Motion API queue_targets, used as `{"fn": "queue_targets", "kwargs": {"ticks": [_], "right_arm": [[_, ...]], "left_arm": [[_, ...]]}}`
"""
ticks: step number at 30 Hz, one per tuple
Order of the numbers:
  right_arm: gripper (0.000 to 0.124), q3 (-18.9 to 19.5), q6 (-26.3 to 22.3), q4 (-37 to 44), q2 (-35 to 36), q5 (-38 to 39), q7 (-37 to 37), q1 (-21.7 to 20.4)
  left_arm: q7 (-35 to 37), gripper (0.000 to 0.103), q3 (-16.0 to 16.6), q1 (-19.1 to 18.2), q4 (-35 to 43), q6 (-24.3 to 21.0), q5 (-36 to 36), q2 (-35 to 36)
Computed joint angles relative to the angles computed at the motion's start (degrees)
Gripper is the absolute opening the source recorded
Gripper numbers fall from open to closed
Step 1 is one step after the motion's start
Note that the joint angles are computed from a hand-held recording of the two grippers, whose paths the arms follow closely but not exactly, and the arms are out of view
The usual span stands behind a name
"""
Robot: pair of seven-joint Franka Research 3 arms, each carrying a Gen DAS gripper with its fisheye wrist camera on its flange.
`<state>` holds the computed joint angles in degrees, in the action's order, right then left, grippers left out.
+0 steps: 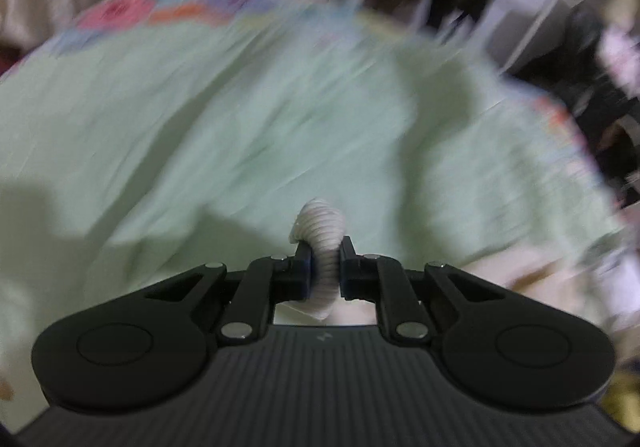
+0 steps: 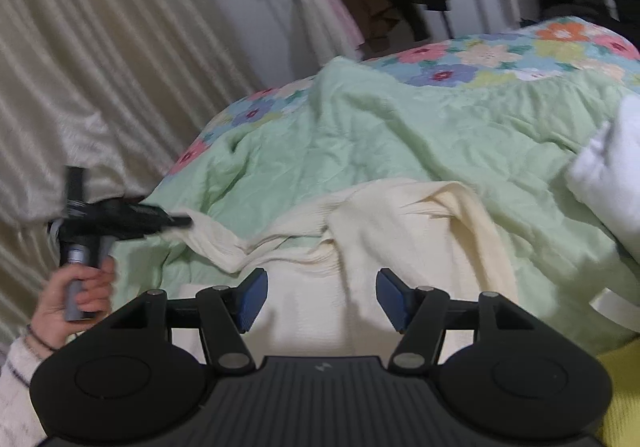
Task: Fold large clothes
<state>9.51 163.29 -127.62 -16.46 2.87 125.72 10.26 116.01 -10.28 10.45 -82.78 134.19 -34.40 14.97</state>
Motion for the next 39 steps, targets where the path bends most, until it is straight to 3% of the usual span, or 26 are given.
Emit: {"fn": "queue_targets", "kwargs": {"ticks": [2, 5, 8, 10, 12, 13, 15, 18, 22, 24, 28, 31, 35, 39], "right_arm": [[0.062, 0.2, -0.5, -1.2, -1.2, 0.0, 2.4, -1.0], [0.062, -1.3, 1.6, -4.8, -3.8, 3.6, 3.2, -0.1], [0.063, -6.1, 5.6, -9.8, -6.8, 13.0, 0.1, 4.7], [0.063, -11.6, 7.8, -12.6, -8.6, 21.9, -4.6, 10.7], [0.063, -15.7, 8.5, -14.5, -10.1, 29.0, -8.5, 15.1], [0.063, -15.4, 7.9, -14.9, -10.4, 29.6, -8.7, 14.5], [0.063, -14.4, 6.7, -15.7, -10.9, 30.9, -9.1, 12.9], [0.063, -12.0, 4.8, -15.5, -10.9, 31.5, -9.1, 9.9], [0.063, -12.2, 5.2, -13.4, -8.6, 34.0, -14.5, 11.5], [0.063, -12.0, 5.3, -12.1, -7.4, 34.8, -17.2, 12.0], [0.050, -5.9, 0.0, -7.5, -5.2, 26.2, -16.8, 7.5], [0.042, -3.0, -3.8, -5.2, -4.5, 20.1, -19.2, 7.5], [0.042, 2.9, -9.7, -1.9, -3.6, 7.9, -17.3, 5.9], [0.044, 4.6, -13.9, 1.3, -0.5, 1.0, -18.7, 8.2]], "left_arm": [[5.0, 0.012, -2.3, -0.1, -0.1, 0.8, -5.6, -2.7], [19.8, 0.012, -4.1, -0.4, -5.1, 0.4, -20.1, -9.9], [36.8, 0.014, -2.1, -1.2, -14.4, -8.5, -35.1, -19.1], [40.8, 0.015, 0.0, -2.3, -19.6, -16.7, -34.4, -23.6], [43.0, 0.017, 0.9, -3.7, -26.1, -18.8, -29.3, -28.2], [43.7, 0.018, 1.0, -4.2, -28.8, -18.1, -26.9, -30.0], [43.6, 0.032, 1.3, -5.0, -32.4, -17.9, -21.4, -31.8], [40.6, 0.043, 2.3, -5.7, -34.1, -16.8, -15.7, -31.8], [34.4, 0.055, 4.0, -6.8, -33.1, -14.2, -11.6, -29.8], [30.8, 0.068, 5.5, -7.1, -32.7, -13.0, -10.5, -28.8], [24.7, 0.070, 8.2, -8.6, -32.1, -12.6, -9.5, -26.7], [21.6, 0.070, 9.9, -9.5, -32.9, -12.6, -10.1, -26.1], [20.1, 0.070, 10.6, -9.9, -34.5, -12.2, -10.1, -26.0], [18.7, 0.070, 11.5, -9.7, -34.3, -15.1, -11.9, -25.4]]}}
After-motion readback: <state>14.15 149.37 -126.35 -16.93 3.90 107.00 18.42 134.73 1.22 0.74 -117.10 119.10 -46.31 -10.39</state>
